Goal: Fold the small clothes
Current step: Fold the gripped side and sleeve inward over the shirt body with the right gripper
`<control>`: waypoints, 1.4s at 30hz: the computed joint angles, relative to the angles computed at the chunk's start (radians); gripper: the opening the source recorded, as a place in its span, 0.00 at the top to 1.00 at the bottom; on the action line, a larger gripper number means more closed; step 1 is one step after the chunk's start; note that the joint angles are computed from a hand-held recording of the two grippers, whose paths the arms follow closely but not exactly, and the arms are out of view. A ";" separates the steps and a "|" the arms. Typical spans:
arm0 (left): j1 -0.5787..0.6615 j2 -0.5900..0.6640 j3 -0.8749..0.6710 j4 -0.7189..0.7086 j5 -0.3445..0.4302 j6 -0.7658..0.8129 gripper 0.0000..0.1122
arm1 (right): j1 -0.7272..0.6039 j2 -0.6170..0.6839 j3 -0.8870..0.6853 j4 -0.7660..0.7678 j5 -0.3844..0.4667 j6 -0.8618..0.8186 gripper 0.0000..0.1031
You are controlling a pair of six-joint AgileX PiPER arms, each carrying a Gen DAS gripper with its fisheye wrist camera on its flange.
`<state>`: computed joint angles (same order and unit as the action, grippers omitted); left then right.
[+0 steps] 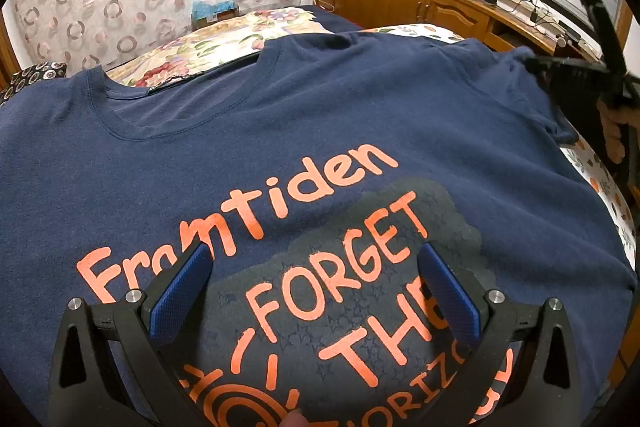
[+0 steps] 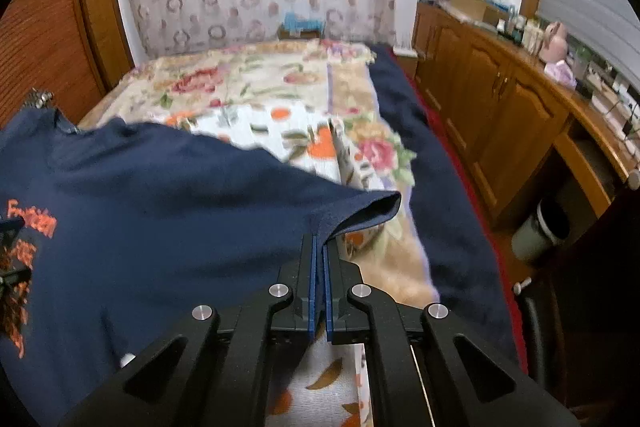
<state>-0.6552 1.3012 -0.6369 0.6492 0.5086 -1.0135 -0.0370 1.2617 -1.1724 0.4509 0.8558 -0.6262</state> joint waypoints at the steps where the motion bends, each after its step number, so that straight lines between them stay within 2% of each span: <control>1: 0.001 -0.006 0.004 0.001 -0.003 0.001 0.08 | -0.003 -0.011 0.000 0.014 0.004 -0.013 0.98; 4: -0.003 -0.047 0.032 0.065 -0.004 -0.070 0.08 | 0.009 -0.056 0.000 0.048 0.022 -0.046 0.98; 8: -0.037 -0.090 0.046 0.187 0.061 -0.193 0.08 | 0.079 -0.106 -0.005 0.060 0.045 -0.042 0.98; 18: 0.105 -0.254 0.095 0.129 0.006 -0.105 0.08 | 0.385 -0.083 -0.048 0.057 0.031 0.035 0.97; 19: 0.117 -0.260 0.101 0.127 -0.002 -0.104 0.08 | 0.406 -0.080 -0.042 0.050 0.022 0.040 0.91; 20: 0.128 -0.264 0.106 0.125 -0.009 -0.103 0.08 | 0.418 -0.083 -0.027 0.040 0.009 0.045 0.77; 22: 0.156 -0.260 0.111 0.113 -0.026 -0.090 0.08 | 0.396 -0.093 0.001 0.063 0.003 0.012 0.69; 23: 0.167 -0.258 0.114 0.110 -0.036 -0.087 0.08 | 0.367 -0.102 0.025 0.091 0.007 -0.023 0.69; 25: 0.178 -0.252 0.119 0.114 -0.049 -0.092 0.08 | 0.379 -0.086 0.008 0.037 -0.004 0.022 0.68; 29: 0.156 -0.258 0.129 0.152 -0.044 -0.133 0.08 | 0.312 -0.113 0.088 -0.013 -0.020 0.009 0.65; 31: 0.127 -0.261 0.133 0.183 -0.026 -0.171 0.08 | 0.319 -0.102 0.104 -0.062 -0.031 0.049 0.64; 36: 0.105 -0.257 0.133 0.200 -0.008 -0.191 0.08 | 0.275 -0.150 0.231 -0.051 -0.046 -0.004 0.64; 38: 0.099 -0.257 0.135 0.204 -0.007 -0.195 0.08 | 0.281 -0.190 0.298 -0.033 -0.047 -0.033 0.64; 42: 0.079 -0.250 0.134 0.228 0.009 -0.224 0.08 | 0.401 -0.164 0.329 -0.151 -0.094 0.083 0.64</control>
